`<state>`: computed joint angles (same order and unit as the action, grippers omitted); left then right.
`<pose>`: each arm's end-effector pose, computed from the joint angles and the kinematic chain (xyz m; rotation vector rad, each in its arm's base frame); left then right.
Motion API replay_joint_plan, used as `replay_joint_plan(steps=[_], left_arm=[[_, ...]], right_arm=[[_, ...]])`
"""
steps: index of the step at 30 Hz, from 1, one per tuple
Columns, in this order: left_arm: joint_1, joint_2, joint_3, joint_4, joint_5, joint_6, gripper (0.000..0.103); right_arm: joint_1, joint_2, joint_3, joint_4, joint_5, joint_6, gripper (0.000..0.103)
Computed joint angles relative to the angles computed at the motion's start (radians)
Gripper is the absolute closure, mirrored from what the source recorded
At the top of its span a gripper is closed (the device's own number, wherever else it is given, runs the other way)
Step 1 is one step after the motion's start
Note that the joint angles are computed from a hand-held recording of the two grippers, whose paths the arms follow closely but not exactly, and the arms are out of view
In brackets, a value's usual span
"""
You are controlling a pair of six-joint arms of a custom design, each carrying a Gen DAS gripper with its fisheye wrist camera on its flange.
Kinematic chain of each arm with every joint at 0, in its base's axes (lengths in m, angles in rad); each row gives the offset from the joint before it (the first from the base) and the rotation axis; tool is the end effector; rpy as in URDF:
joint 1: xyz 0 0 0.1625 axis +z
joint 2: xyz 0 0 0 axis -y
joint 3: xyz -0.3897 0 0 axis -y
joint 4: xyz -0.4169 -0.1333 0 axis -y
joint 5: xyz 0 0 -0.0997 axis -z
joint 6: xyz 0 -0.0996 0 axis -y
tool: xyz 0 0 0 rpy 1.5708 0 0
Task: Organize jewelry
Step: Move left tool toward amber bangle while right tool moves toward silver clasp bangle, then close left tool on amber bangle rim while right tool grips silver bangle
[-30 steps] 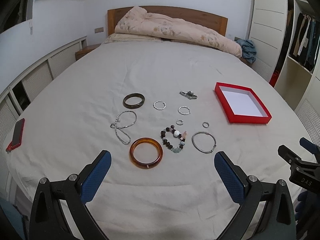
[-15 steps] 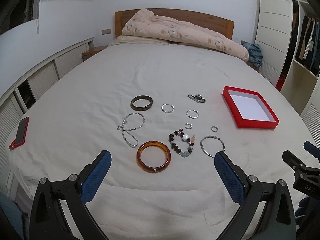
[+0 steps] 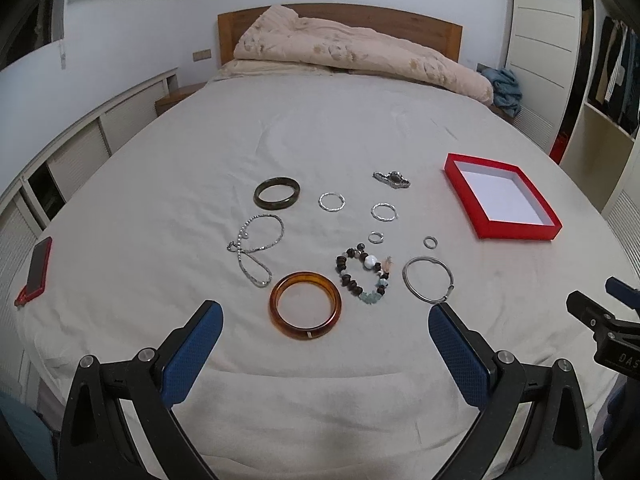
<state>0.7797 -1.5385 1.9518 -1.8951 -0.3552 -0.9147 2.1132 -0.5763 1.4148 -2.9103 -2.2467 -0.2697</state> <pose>-0.1895 -0.5061 0.3412 -0.0639 2.0720 -1.0249 0.4378 -0.5888 0.0446 0.7630 -2.3308 0.7359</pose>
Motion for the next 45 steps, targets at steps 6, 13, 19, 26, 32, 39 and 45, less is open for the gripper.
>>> replay_joint_plan(steps=[6, 13, 19, 26, 32, 39, 45], left_arm=[[0.012, 0.003, -0.005, 0.004, -0.004, -0.001, 0.002], [0.035, 0.018, -0.017, -0.017, -0.026, 0.028, 0.002], [0.054, 0.026, -0.024, -0.019, -0.043, 0.035, 0.002], [0.077, 0.025, -0.031, -0.011, -0.058, 0.029, 0.002], [0.103, 0.027, -0.040, -0.007, -0.067, 0.022, 0.002], [0.157, 0.025, -0.046, -0.044, -0.107, 0.044, 0.015], [0.196, 0.031, -0.053, -0.081, -0.136, 0.062, 0.022]], right_arm=[[-0.009, 0.003, -0.007, 0.034, 0.033, 0.018, 0.000], [-0.017, 0.014, -0.020, 0.047, 0.045, 0.032, 0.000], [-0.022, 0.027, -0.036, 0.072, 0.053, 0.041, 0.000], [-0.030, 0.050, -0.066, 0.103, 0.081, 0.036, 0.000], [-0.035, 0.078, -0.100, 0.142, 0.111, 0.036, 0.000], [-0.049, 0.120, -0.166, 0.205, 0.157, 0.043, 0.001], [-0.060, 0.171, -0.242, 0.264, 0.194, 0.042, 0.002]])
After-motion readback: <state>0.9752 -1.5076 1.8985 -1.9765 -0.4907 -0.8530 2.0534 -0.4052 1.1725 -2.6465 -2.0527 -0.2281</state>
